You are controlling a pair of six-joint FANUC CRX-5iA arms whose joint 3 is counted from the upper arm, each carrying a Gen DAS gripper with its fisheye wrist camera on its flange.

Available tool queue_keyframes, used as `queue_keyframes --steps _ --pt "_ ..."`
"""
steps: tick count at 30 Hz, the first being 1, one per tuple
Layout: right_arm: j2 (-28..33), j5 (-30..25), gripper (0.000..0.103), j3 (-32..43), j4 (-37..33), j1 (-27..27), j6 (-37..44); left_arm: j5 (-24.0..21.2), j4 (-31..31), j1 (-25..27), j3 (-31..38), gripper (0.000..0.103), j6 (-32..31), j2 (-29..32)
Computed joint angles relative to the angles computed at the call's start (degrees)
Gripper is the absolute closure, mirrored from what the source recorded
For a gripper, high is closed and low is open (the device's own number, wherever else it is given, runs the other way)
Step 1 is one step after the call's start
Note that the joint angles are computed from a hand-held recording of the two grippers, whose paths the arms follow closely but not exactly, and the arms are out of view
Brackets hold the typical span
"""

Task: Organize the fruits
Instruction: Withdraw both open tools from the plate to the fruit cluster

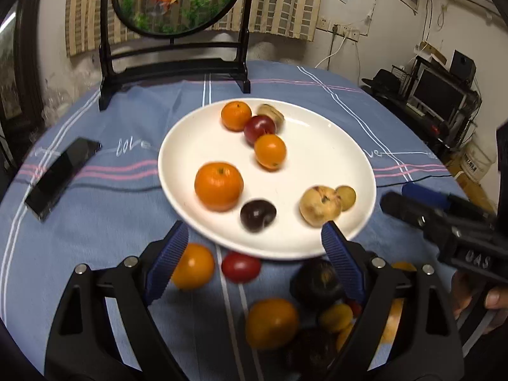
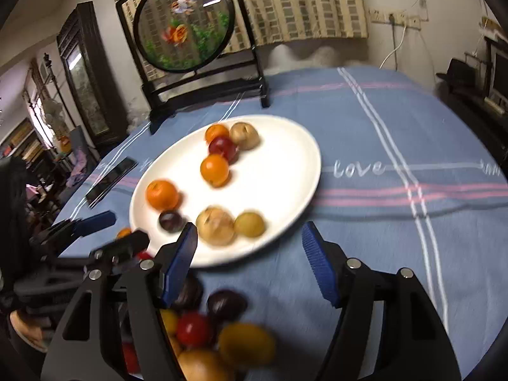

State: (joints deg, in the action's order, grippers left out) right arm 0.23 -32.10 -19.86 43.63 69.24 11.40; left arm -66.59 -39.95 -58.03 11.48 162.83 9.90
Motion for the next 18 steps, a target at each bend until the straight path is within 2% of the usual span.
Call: queue_keyframes --steps 9,18 --pt "-4.81 -2.56 0.034 -5.02 3.49 4.33 -4.19 -4.93 -1.60 -4.25 0.83 0.015 0.91 -0.02" --pt "-7.38 -5.68 0.033 -7.50 1.97 7.92 -4.18 -7.39 -1.50 -8.03 0.70 0.015 2.50 0.31"
